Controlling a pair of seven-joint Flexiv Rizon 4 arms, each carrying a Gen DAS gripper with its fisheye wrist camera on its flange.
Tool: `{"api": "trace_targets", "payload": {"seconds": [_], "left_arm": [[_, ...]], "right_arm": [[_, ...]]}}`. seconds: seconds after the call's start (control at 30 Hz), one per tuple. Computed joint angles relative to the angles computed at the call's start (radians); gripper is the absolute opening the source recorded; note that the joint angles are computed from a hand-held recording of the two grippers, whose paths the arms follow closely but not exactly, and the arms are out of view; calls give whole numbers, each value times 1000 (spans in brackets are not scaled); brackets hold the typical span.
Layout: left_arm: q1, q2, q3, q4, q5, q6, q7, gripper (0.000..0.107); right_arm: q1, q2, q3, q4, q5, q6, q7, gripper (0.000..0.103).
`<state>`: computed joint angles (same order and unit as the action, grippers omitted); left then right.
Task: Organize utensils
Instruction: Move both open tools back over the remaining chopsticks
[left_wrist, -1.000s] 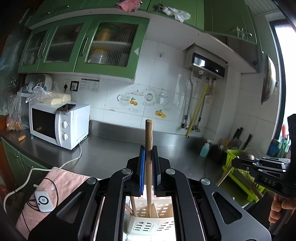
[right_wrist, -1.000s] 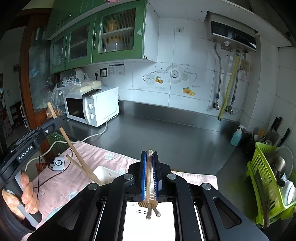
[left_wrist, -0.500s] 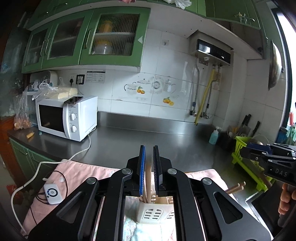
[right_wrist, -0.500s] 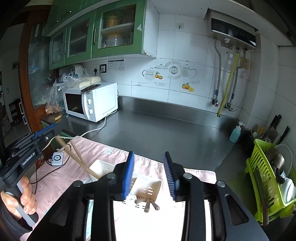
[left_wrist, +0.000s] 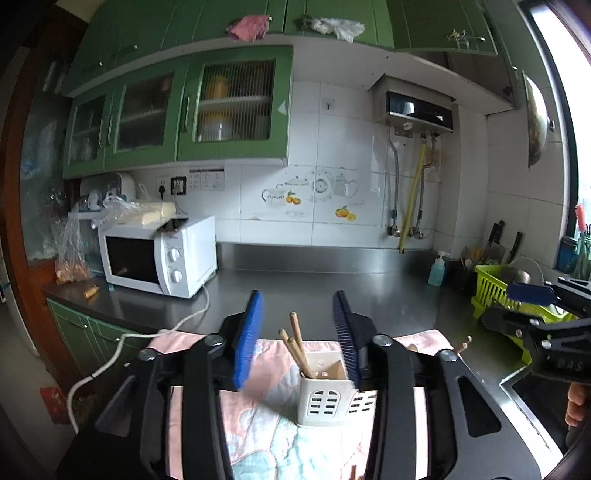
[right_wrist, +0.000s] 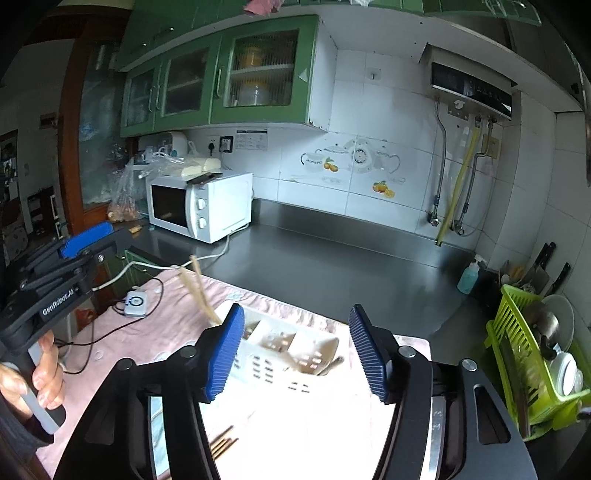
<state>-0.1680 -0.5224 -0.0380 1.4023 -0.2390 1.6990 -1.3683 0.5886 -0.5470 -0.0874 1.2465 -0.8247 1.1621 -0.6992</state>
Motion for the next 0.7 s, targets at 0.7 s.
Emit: {"api": "trace_targets", "payload": {"seconds": [0.7], "left_arm": [[306, 271, -328, 515, 29, 74, 64, 53]], "right_arm": [[-17, 222, 105, 508, -427, 98, 574, 66]]}}
